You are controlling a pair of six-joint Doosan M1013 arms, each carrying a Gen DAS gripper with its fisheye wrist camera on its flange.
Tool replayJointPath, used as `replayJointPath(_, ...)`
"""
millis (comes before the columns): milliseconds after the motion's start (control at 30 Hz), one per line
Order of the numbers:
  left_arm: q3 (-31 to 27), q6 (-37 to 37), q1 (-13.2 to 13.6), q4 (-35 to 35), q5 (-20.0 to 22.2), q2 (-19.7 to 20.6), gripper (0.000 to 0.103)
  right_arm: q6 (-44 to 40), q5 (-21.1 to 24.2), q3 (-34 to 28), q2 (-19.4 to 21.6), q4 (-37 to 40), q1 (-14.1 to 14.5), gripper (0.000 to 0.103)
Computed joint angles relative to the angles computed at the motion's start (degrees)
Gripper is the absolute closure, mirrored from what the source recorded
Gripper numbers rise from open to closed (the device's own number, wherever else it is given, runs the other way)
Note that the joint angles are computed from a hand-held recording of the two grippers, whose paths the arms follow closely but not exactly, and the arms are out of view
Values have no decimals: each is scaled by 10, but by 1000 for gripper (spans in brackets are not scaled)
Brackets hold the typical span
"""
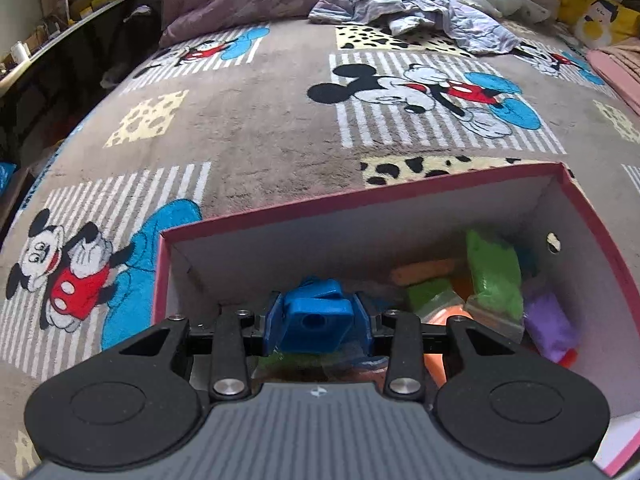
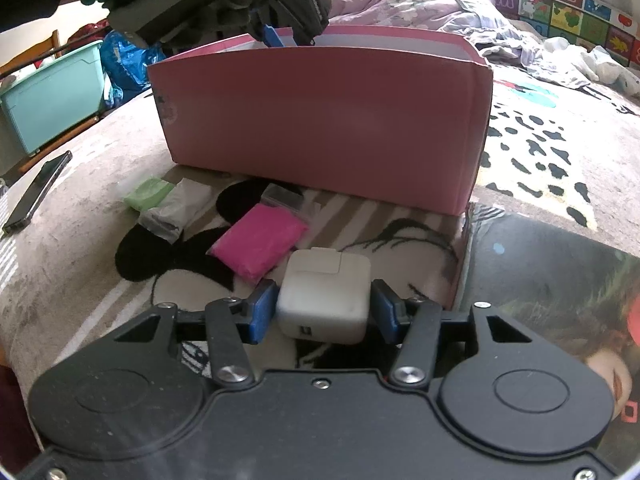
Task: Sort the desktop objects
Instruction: 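Carry the blue piece with the left tool into the pink box and release, then raise the open left tool out of the pink box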
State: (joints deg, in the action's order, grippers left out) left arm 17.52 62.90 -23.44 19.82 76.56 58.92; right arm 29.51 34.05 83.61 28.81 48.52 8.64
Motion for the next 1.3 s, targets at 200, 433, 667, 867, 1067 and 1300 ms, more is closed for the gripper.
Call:
replayJointPath(200,-16,-10,3,-10,15,7,53,-1,-1,0,0,0,0,51)
replayJointPath(433,21,-33,2,-4,-6,-14,53,-4,-3,1,0,3,0,51)
replayJointPath(667,122,-54,-11,19,-79,-72,53,-9,-4,2,0,11,0,52)
replayJointPath(867,188,-76,-25,48,-116,-111,52,-17,-4,3,1,24,-2,56)
replayJointPath(1067,232,-84,-36,69,-135,-140,52,-33,-10,9,-2,45,-2,56)
replayJointPath(1300,292,-100,-47,80,-171,-179,51,-57,-16,20,-6,74,-2,56)
